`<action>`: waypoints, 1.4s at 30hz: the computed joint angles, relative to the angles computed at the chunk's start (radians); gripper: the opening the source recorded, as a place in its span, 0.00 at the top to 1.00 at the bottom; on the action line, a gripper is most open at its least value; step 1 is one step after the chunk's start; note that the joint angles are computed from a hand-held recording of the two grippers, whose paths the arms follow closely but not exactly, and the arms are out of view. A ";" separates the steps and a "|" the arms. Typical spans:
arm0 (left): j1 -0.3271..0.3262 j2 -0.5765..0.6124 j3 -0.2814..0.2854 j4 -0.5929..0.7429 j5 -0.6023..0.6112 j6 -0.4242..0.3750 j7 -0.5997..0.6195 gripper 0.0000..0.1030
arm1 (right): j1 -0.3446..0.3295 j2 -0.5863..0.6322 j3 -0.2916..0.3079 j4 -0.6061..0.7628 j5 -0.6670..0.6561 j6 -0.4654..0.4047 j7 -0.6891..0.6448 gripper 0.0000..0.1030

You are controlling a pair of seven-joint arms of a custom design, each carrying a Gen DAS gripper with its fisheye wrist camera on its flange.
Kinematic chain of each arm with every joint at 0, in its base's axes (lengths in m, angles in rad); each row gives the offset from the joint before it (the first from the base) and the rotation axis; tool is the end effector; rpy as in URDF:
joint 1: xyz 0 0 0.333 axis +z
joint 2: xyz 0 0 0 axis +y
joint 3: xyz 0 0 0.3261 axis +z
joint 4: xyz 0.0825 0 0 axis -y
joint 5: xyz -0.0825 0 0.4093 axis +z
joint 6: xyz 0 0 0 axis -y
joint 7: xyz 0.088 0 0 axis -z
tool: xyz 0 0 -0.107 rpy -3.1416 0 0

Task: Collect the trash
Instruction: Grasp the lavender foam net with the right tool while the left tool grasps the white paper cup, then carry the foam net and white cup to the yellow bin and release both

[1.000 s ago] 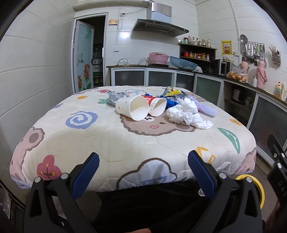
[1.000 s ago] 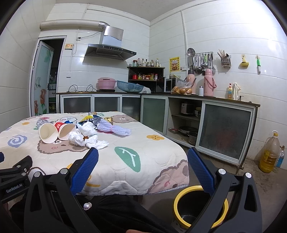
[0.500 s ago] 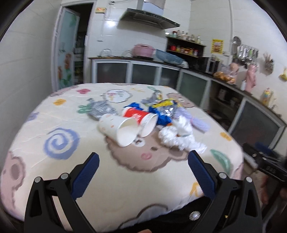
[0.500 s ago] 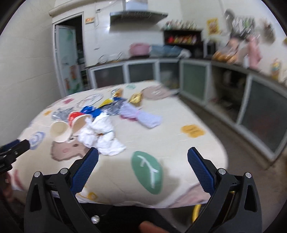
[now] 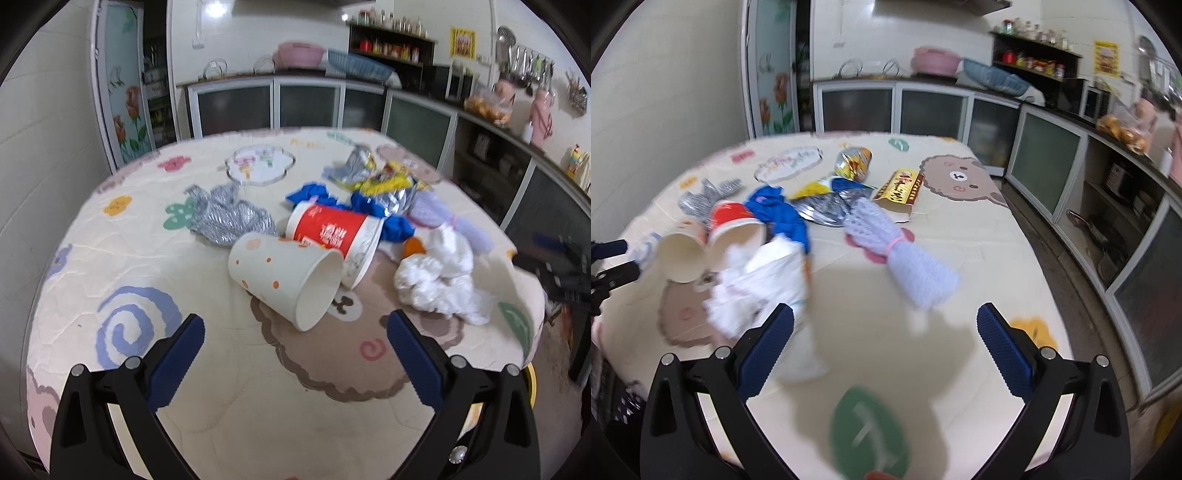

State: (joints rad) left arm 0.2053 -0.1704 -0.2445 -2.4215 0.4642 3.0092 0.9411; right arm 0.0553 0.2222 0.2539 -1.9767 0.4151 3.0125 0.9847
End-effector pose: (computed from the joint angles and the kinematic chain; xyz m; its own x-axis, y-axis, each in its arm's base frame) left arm 0.5276 -0.0564 0.4478 0.1261 -0.9914 0.0343 -0.7074 -0.1141 -0.6976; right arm 0.6461 0.1644 0.4473 0.4422 -0.8961 0.0389 -0.5876 -0.3222 -0.7422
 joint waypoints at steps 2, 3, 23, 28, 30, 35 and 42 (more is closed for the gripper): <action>-0.038 0.029 0.036 0.022 -0.079 -0.012 0.067 0.07 | 0.053 0.064 -0.075 0.099 -0.119 -0.072 0.088 0.08; -0.032 0.042 0.032 0.039 -0.067 -0.034 0.055 0.07 | 0.071 0.093 -0.102 0.143 -0.173 -0.094 0.122 0.08; -0.175 0.251 0.183 0.239 -0.196 -0.180 0.055 0.07 | 0.098 0.427 -0.108 0.651 -0.365 -0.464 0.100 0.10; -0.166 0.255 0.175 0.227 -0.371 -0.147 0.177 0.33 | 0.129 0.440 -0.139 0.671 -0.406 -0.489 0.121 0.60; -0.166 0.260 0.176 0.230 -0.423 -0.152 0.209 0.64 | 0.134 0.450 -0.148 0.690 -0.411 -0.513 0.148 0.65; -0.160 0.242 0.172 0.203 -0.527 -0.114 0.282 0.92 | 0.114 0.426 -0.128 0.652 -0.379 -0.494 0.154 0.70; -0.163 0.183 0.159 0.149 -0.665 -0.051 0.404 0.96 | 0.081 0.344 -0.103 0.539 -0.328 -0.424 0.131 0.71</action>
